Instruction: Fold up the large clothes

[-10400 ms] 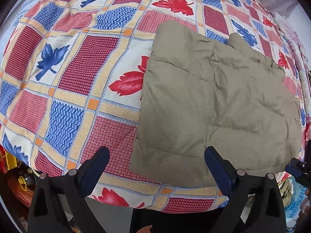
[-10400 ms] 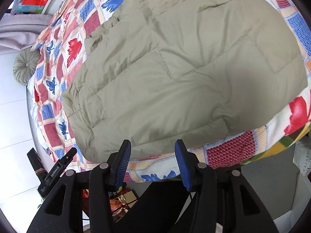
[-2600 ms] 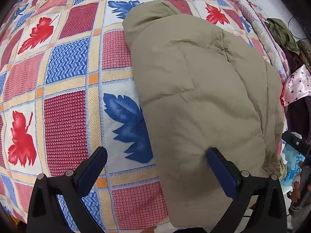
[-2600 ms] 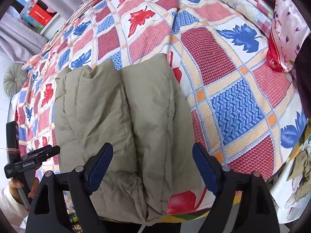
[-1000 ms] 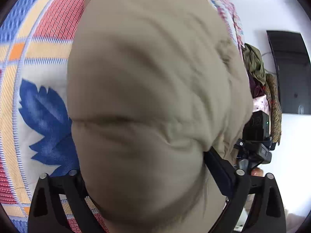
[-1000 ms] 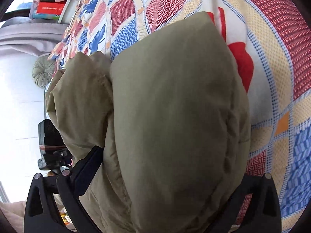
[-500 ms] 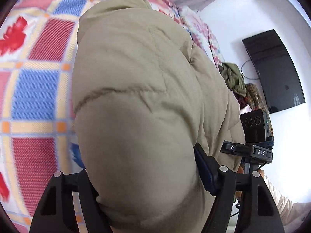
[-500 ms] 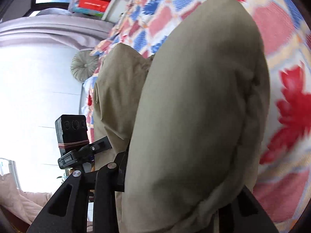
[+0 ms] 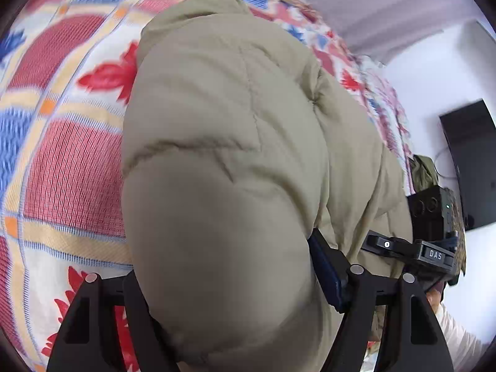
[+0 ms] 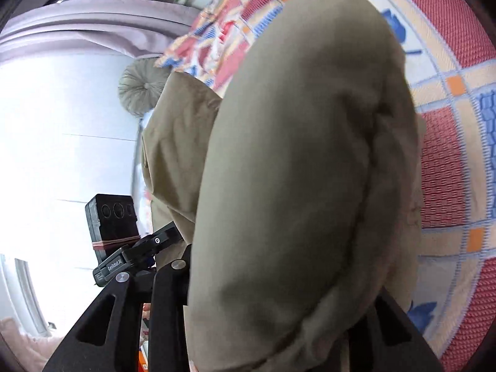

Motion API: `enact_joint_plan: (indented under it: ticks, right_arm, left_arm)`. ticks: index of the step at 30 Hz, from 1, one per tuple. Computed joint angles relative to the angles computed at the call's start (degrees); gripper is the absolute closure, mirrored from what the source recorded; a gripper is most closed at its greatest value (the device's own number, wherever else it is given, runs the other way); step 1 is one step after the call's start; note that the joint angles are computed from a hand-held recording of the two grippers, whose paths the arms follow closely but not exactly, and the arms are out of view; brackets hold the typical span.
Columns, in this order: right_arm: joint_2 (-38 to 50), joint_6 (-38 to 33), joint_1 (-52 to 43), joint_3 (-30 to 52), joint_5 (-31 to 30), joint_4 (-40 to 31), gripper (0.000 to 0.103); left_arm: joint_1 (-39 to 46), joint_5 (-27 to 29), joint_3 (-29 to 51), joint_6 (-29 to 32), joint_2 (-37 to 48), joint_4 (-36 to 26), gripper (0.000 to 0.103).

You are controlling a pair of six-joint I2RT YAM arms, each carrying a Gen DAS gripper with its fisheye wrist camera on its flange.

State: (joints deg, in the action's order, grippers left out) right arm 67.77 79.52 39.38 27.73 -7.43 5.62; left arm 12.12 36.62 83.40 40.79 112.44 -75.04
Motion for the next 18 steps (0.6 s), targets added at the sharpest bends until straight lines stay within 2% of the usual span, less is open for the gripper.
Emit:
enact_joint_plan:
  ticks: [3, 6, 8, 11, 13, 15, 16, 18]
  right_arm:
    - [3.95, 1.89, 0.26, 3.08, 1.46, -3.63, 0.060]
    - [1.29, 4.45, 1.21, 6.41, 3.90, -14.37, 0.047]
    - [-1.06, 5.38, 2.38, 9.63, 6.36, -23.72, 0.046]
    - [-4.05, 8.58, 6.54, 15.62, 12.80, -38.61, 0.046]
    - [-3.33, 11.61, 10.32, 21.34, 19.28, -49.80, 0.046]
    - [-3.92, 13.93, 14.97, 26.75, 27.29, -60.18, 0.046]
    - [-4.25, 13.83, 16.77, 28.75, 30.87, -62.39, 0.046]
    - [-4.60, 8.05, 15.80, 31.47, 33.22, -61.01, 0.046]
  left_arm:
    - [0.74, -0.59, -2.49, -1.40, 0.24, 3.41, 0.024]
    - [2.30, -2.47, -3.93, 0.52, -2.83, 4.10, 0.024]
    - [2.42, -3.04, -3.05, 0.80, -4.90, 3.79, 0.024]
    - [3.52, -2.44, 0.94, 0.12, -5.68, 4.12, 0.024]
    - [3.91, -1.34, 4.62, -1.73, -4.84, 3.98, 0.024]
    - [3.13, -1.61, 7.41, -4.85, -3.73, 6.72, 0.024]
    - [2.10, -2.22, 9.15, -6.80, -2.51, 8.00, 0.024]
    - [-0.17, -2.99, 11.26, -9.92, -0.47, 10.48, 0.024]
